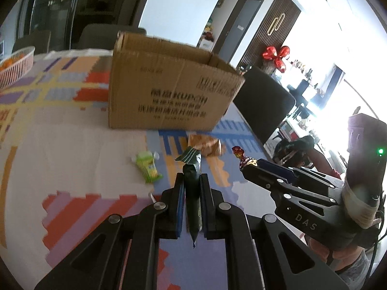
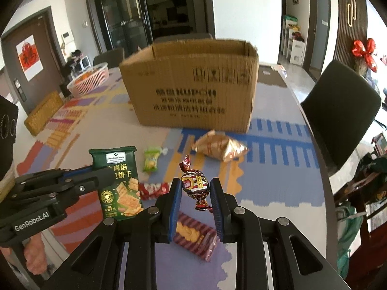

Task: Organize snacks
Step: 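Carry the chocolate candy over the box with the right tool while the left carries the green pack, then open the right tool to drop the candy into the box while the left drops the green pack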

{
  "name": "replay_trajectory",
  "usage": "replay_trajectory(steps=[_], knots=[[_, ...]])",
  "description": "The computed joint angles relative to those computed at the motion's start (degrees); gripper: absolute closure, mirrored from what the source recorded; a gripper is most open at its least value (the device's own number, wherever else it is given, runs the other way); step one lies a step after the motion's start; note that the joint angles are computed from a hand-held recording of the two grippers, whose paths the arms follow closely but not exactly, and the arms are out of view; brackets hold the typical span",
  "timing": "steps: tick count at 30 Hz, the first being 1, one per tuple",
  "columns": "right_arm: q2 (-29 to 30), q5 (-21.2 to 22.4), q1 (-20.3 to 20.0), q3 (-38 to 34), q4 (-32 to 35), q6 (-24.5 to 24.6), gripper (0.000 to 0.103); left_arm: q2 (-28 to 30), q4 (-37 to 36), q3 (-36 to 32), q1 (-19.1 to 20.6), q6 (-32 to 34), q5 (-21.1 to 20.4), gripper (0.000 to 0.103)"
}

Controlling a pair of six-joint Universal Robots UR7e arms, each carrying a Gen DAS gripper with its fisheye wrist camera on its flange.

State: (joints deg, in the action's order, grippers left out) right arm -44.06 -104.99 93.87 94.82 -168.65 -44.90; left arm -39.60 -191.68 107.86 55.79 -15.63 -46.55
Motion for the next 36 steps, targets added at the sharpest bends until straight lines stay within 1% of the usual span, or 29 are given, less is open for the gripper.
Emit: replay_trajectory(steps=[11,18,21,28,32,36], knots=[[0.97,4.87,2.17,-4.22,-1.24,1.52,0.077,-0.16,-4.32,-5.01,-0.7,10.49,3.67,0.09],[2.84,6.6,3.62,-9.31,1.06,2.49,0.077,0.84,-7.77,-10.36,-1.23,18.77,5.63,0.09],[3.85,7.63,4.18,-12.19,2.26,3.07,0.077,1.16,-8.11,-12.8,-1.16,21.37,5.9,0.09],[6.4,8.67,5.74,-18.19,2.76,3.22,0.077,1.83,-7.69,-17.77,-0.76,25.49,6.18,0.09],[8.2,8.1,6.38,-21.97,4.81,3.65,0.077,2.29,-6.54,-20.02,-0.05,26.72,6.08,0.09],[10.76,6.95,6.97,-26.76,7.51,3.8,0.077,3.01,-3.82,-22.92,0.77,27.2,6.08,0.09]])
